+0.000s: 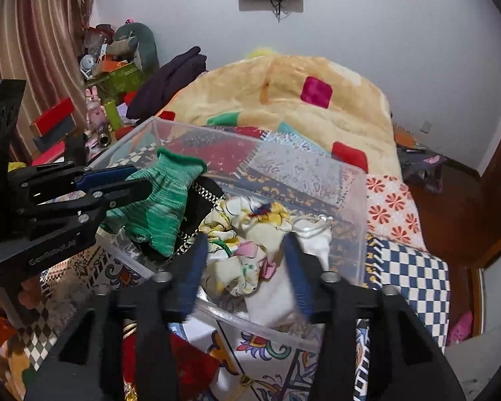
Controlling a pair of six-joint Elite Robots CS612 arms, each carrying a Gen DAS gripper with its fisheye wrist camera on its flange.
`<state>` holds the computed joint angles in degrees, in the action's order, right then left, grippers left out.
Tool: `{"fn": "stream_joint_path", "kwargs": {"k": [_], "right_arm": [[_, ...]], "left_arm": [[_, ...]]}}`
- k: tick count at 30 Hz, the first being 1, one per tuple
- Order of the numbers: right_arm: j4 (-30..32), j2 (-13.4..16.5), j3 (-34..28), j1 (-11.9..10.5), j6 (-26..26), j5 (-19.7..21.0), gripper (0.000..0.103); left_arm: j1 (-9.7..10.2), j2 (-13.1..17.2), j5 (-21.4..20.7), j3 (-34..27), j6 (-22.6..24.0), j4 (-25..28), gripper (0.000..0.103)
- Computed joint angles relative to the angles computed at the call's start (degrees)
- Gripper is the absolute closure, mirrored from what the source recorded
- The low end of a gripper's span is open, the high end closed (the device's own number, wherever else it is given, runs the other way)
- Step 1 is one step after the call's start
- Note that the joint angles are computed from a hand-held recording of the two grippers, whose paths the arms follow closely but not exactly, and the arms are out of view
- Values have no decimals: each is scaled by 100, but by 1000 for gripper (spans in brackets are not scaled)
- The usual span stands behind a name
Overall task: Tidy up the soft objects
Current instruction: 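Carry the sock and cloth over the clear box and release both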
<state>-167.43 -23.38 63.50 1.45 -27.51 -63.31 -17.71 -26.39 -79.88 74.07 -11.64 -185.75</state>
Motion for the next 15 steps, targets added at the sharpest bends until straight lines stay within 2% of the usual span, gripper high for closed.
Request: {"fn": "stream_joint_path", "kwargs": {"k": [3,6,10,13,15], "right_arm": [[-241,-62,111,-21,78,-7,47],[-554,-153,271,-59,259,68,34],[-1094,-289,534,-114,441,141,21],[-1474,-409,771,-156,524,198,18],[-1693,-486,931,-186,552,260,15]], "left_arm": [[-22,-88,86,153,-29,-236,60],[-49,-206,165,345,-63,-497,46],[-103,-387,297,651,-103,-890,25],[-140,-524,372,899,-160,-1177,7],[-162,-592,436,1041,-154,-1326,4]]}}
